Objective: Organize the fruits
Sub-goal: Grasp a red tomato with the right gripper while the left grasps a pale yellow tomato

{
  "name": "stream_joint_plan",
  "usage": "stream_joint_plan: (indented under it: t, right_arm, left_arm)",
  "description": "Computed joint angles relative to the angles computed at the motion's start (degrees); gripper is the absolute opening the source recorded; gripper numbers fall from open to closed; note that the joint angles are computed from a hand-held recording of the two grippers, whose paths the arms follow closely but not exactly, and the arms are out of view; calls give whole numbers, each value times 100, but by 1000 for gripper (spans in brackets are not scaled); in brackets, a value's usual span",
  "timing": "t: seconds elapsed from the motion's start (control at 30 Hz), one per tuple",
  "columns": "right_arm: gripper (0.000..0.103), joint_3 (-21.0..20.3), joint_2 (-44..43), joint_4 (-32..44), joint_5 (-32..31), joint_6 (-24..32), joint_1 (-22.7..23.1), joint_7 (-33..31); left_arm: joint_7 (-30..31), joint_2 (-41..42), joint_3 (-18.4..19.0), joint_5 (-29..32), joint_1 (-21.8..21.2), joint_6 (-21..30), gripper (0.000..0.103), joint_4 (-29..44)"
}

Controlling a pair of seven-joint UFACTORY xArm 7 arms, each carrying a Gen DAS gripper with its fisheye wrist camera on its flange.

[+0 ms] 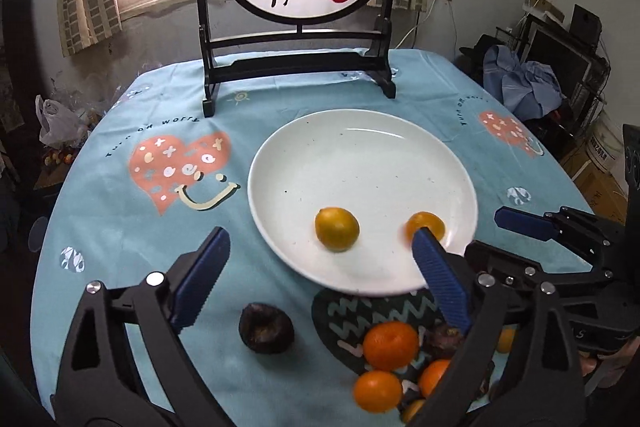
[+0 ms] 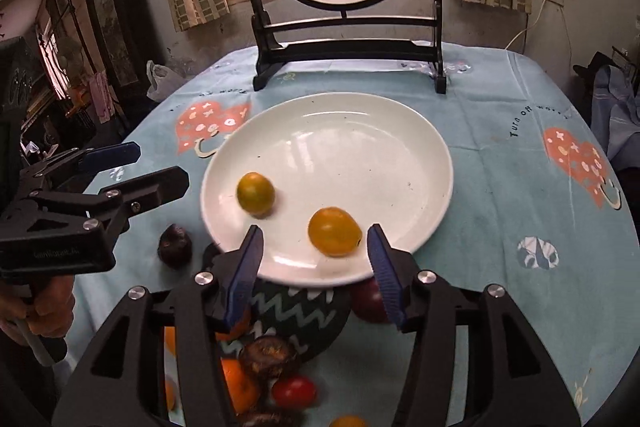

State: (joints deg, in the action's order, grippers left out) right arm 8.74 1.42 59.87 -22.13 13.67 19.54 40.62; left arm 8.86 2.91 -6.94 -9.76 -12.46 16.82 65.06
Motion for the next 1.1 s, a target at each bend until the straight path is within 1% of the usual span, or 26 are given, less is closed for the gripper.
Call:
stream_joint_plan:
  t: [0.07, 0.13, 0.27, 0.33, 0.43, 0.5, 0.53, 0.57, 0.6, 0.7, 0.77, 0.83, 0.87, 0.97, 1.0, 1.03, 1.1]
  right_arm:
    - [61, 92, -502, -550, -327, -150, 21, 405]
    - [61, 334, -951, -1060, -665, -246, -107, 870]
    - [61, 860, -1671, -1951, -689, -307, -337, 1197]
    - [61, 1071, -1872, -2255, -580, -268, -396, 1275]
    - [61, 1274, -1874, -2444, -447, -205, -465, 1325]
    - [61, 1344, -1760, -2448, -457, -292, -521, 1328]
    - [61, 1454, -1696, -2406, -573, -284, -634, 1430]
    - [59, 1487, -1647, -2365, -611, -213, -654, 1467]
    - [55, 1389, -1558, -2318, -499, -167, -541, 1356]
    - [47, 1214, -1486, -2325, -314, -152, -361, 1219]
    - [46, 1135, -1444, -2310, -222, -106, -298, 1182]
    - [38, 960, -1385, -2329, 53, -139, -126, 951]
    - [33, 976, -1386, -2330, 45, -123, -150, 986]
    - [30, 900, -1435, -2471, 216, -361, -99, 921]
    - [30, 876, -1458, -2532, 294, -464, -86, 894]
    - [30, 825, -1482, -2593, 421, -557, -38, 825]
    - [30, 780, -1522, -2681, 624, -679, -11, 726]
  left_arm:
    - [308, -523, -9, -382, -12, -139, 96, -567]
    - [662, -1037, 95, -820, -156, -276, 96, -1168]
    - [1280, -1958, 506, -1434, -681, -508, 96, -2326]
    - [1420, -2322, 669, -1520, -878, -574, 96, -2792]
    - [1562, -2781, 971, -1617, -1184, -586, 96, -3357]
    - [1494, -2962, 1004, -1519, -1173, -561, 96, -3599]
    - [1417, -3047, 981, -1446, -1125, -557, 96, -3711]
    - [1360, -3129, 993, -1397, -1112, -559, 96, -3808]
    - [1306, -3205, 1010, -1340, -1094, -539, 96, -3881]
    - [1220, -3406, 1115, -1217, -1104, -547, 96, -4058]
    - [1212, -3497, 1210, -1160, -1135, -537, 96, -4132]
    - [1178, -3513, 1255, -1117, -1163, -551, 96, -4158]
    - [1199, -3487, 1316, -1112, -1206, -558, 96, -4140]
    - [1285, -3400, 1430, -1131, -1368, -592, 94, -4111]
    - [1316, -3368, 1445, -1130, -1400, -587, 88, -4094]
    - [1345, -3312, 1452, -1131, -1431, -582, 86, -4071]
    - [1417, -3180, 1492, -1180, -1510, -573, 74, -4000]
